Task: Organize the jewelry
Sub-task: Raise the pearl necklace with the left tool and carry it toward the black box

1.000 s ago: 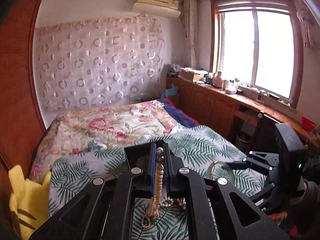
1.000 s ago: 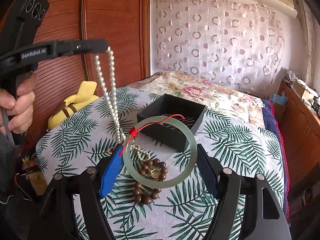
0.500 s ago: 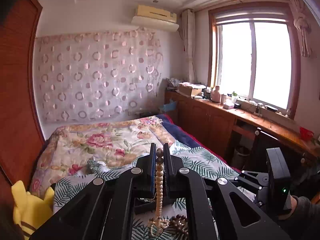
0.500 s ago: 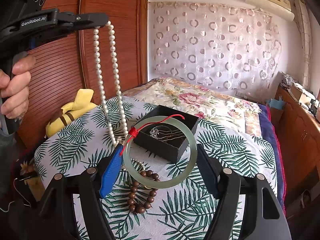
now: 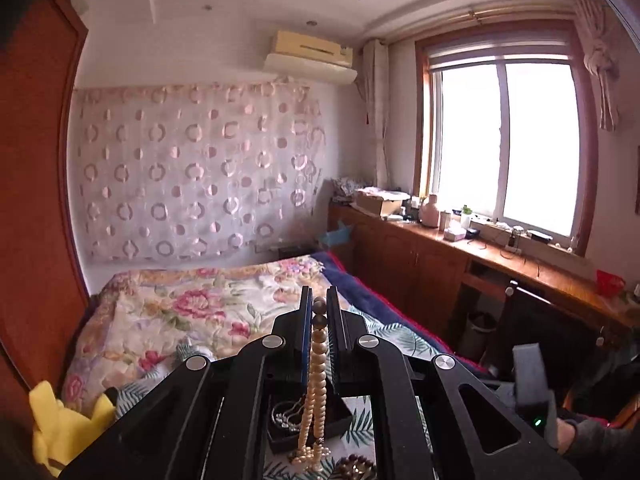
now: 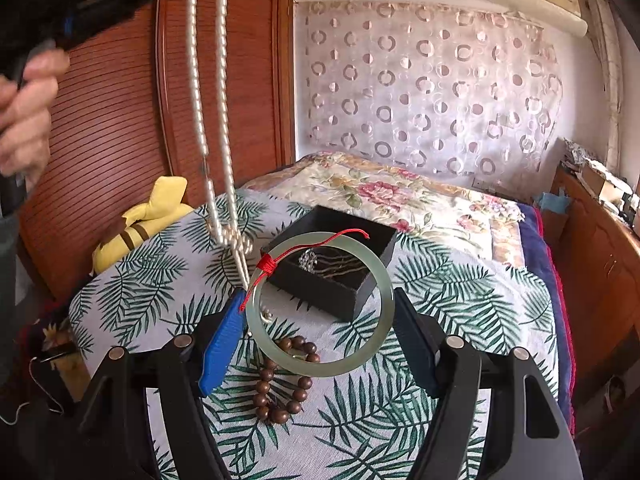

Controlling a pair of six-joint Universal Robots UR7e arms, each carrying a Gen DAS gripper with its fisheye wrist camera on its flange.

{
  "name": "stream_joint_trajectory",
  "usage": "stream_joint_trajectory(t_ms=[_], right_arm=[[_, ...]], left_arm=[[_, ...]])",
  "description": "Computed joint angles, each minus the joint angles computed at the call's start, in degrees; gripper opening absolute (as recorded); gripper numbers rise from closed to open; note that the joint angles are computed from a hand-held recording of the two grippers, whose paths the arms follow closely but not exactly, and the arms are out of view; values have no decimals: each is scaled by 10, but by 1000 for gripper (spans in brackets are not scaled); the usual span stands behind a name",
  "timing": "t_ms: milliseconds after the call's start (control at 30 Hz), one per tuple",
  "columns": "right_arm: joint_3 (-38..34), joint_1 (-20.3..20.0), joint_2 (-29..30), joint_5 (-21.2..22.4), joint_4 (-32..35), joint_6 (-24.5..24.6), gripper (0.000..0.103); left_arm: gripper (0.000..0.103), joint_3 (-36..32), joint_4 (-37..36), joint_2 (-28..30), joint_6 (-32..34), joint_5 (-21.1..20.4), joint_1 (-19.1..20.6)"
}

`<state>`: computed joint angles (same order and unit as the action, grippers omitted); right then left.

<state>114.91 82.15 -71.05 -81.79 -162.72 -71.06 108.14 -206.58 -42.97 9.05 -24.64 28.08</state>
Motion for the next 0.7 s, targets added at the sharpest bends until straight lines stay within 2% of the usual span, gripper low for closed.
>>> stream_joint_trajectory(t_ms=[133,333,500,700], right_arm=[[-7,-9,24,-29,20,-1,74],[-2,-20,67,-77,-6,-5,74],[-14,-24,73,-78,-4,8,74],[-20,-22,58,-59,6,12,74]], left_arm=[[6,-4,8,2,1,4,-1],[6,-1,15,2,-18,2,3],[6,-16,7,1,12,10,-4],[6,-46,6,1,45,12,-9]])
